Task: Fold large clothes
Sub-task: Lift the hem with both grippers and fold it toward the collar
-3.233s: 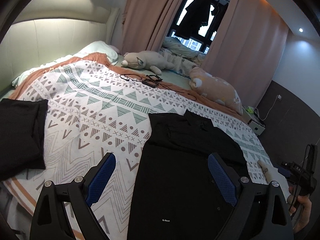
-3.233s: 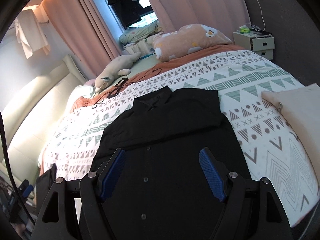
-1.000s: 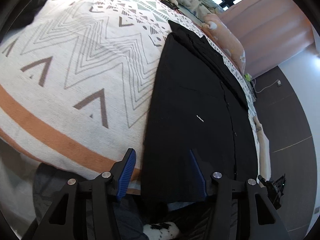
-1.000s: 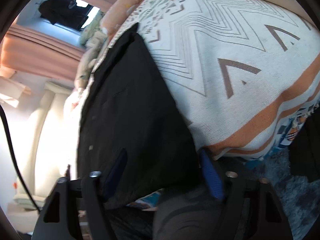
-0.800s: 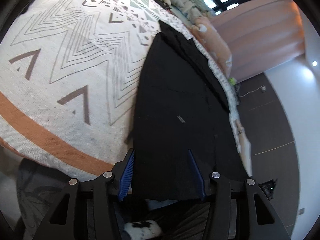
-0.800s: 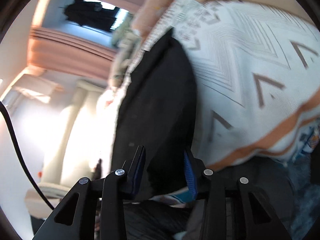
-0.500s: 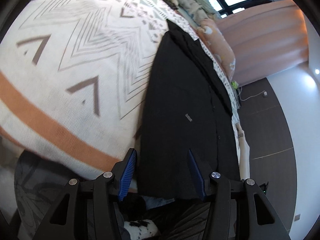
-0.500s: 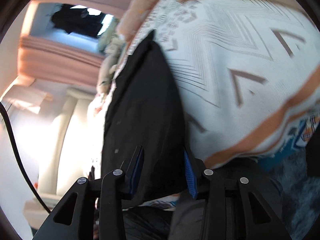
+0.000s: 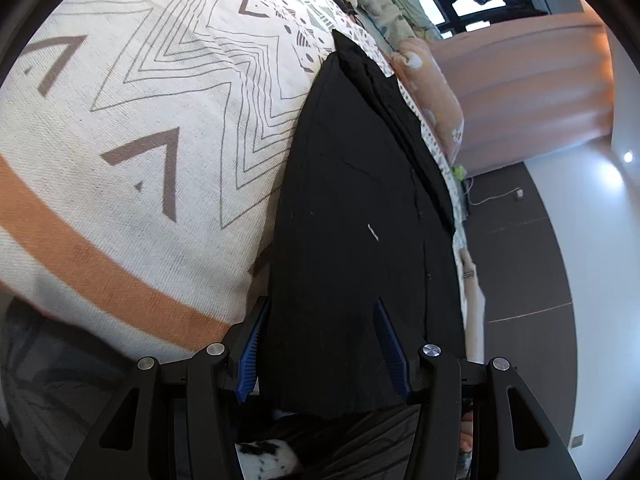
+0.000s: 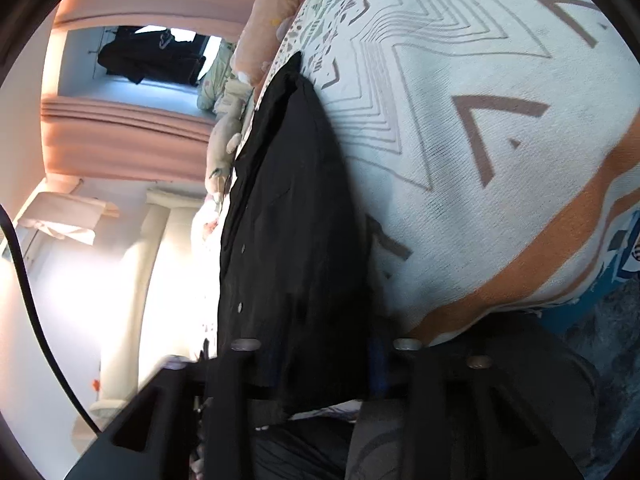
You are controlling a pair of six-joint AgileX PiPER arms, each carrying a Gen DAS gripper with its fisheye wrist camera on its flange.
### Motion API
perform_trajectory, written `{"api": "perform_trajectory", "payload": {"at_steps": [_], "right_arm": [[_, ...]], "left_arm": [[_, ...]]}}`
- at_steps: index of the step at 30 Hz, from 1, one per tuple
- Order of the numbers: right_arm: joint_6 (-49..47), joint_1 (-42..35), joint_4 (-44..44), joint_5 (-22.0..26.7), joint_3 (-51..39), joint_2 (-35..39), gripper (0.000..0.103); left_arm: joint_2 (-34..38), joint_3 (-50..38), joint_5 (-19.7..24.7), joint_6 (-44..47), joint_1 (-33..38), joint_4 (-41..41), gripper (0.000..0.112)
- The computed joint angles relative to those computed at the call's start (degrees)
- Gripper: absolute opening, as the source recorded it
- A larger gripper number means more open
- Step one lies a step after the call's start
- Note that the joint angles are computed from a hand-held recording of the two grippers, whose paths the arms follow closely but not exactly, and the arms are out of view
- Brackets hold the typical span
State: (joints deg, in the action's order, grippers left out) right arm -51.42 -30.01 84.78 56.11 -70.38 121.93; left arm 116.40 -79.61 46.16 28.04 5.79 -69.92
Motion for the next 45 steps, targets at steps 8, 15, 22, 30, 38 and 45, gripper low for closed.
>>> {"api": "perform_trajectory", "payload": {"at_steps": [8,15,22,30,38,45], "right_arm": [[-0.3,0.83,-0.03,-0.15,2.08,-5.55,0.015],[0.98,0.75,-0.91,2.68,3.2,-13.77,0.014],[1.76,1.13,-0.6,4.7,6.34,-22.52,0.014],[-1.56,-1.45,-1.59,7.31,14.21,-31.64,0.014],[-4.13,-5.1,-3.76,9.58,22.74,-40.18,0.014],[-4.84,-7.76,-5.01,13.53,26.62,-44.35,0.014]], "left_arm": [[-3.9,2.17,-0.51,-1.47,1.16,1.11,0.013],[-10.81,4.01,1.74,-3.39,3.43,2.62,0.012],[-20.53,7.19,3.9,-4.4,6.03,3.1,0.012],[-30.28,14.24,6.47,-2.74,8.93,1.74,0.012],[-37.99,23.02,9.82,1.44,12.85,-0.98,0.012],[-43.35,28.68,13.91,3.7,17.34,-1.46,0.012]]}}
